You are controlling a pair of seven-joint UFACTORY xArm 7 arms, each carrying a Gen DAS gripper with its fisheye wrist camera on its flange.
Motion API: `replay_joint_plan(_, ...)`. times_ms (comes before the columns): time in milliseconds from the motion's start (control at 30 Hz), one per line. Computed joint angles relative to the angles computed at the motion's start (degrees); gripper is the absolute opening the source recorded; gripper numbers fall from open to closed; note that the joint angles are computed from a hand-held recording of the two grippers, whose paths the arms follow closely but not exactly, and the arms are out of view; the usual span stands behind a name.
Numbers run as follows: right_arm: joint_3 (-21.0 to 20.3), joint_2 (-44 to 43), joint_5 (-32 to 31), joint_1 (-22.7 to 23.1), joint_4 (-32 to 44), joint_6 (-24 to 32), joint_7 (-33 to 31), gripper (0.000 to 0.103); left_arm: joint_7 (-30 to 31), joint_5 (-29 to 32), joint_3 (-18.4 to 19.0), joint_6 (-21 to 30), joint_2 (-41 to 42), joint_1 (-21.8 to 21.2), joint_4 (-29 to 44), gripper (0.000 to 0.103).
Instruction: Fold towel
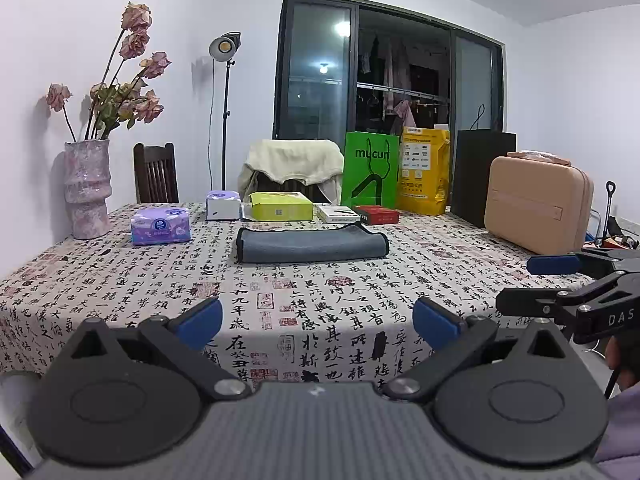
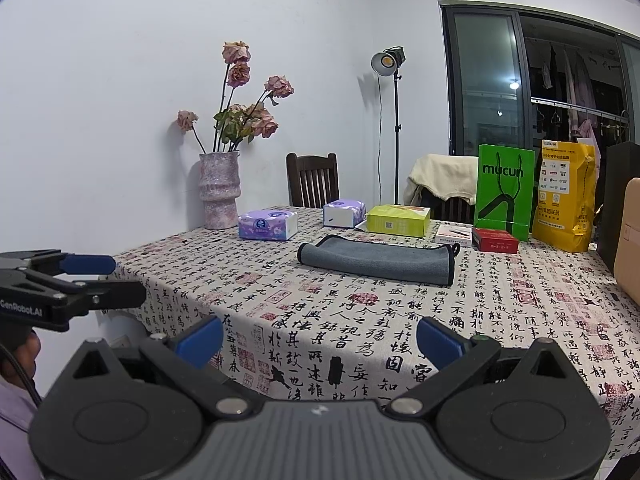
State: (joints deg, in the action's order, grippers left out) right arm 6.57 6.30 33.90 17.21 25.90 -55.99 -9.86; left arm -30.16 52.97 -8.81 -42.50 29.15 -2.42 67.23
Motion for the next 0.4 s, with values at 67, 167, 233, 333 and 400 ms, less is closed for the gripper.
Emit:
replay_joint_plan(67, 0.0, 0.0, -0.1, 0.0, 0.0, 0.0, 0.1, 0.103, 0.6, -0.7, 0.1, -0.6, 0.0, -0.1, -0.4, 0.103)
replay_joint_plan(167, -0.1, 0.0, -0.2, 0.0, 0.0, 0.1, 0.1, 0.103, 1.8, -1.1, 0.3, -1.3, -0.1, -0.2, -0.8, 0.103)
replay_joint_plan(233, -0.1, 0.0, -0.2, 0.0, 0.0, 0.0, 0.1, 0.103, 1.7, -1.2, 0.2, -1.4, 0.0, -0.2, -0.7, 0.103)
replay_joint_plan(333, -0.1, 0.0, -0.4, -0.1, 0.0, 0.1, 0.0, 0.103, 1.7, -1.1, 0.2, -1.3, -0.1, -0.2, -0.7, 0.103)
replay_joint_plan(400, -0.1, 0.0, -0.4, -0.2, 0.0, 0.1, 0.0, 0.103, 1.6, -0.9, 0.2, -1.3, -0.1, -0.2, -0.6, 0.103)
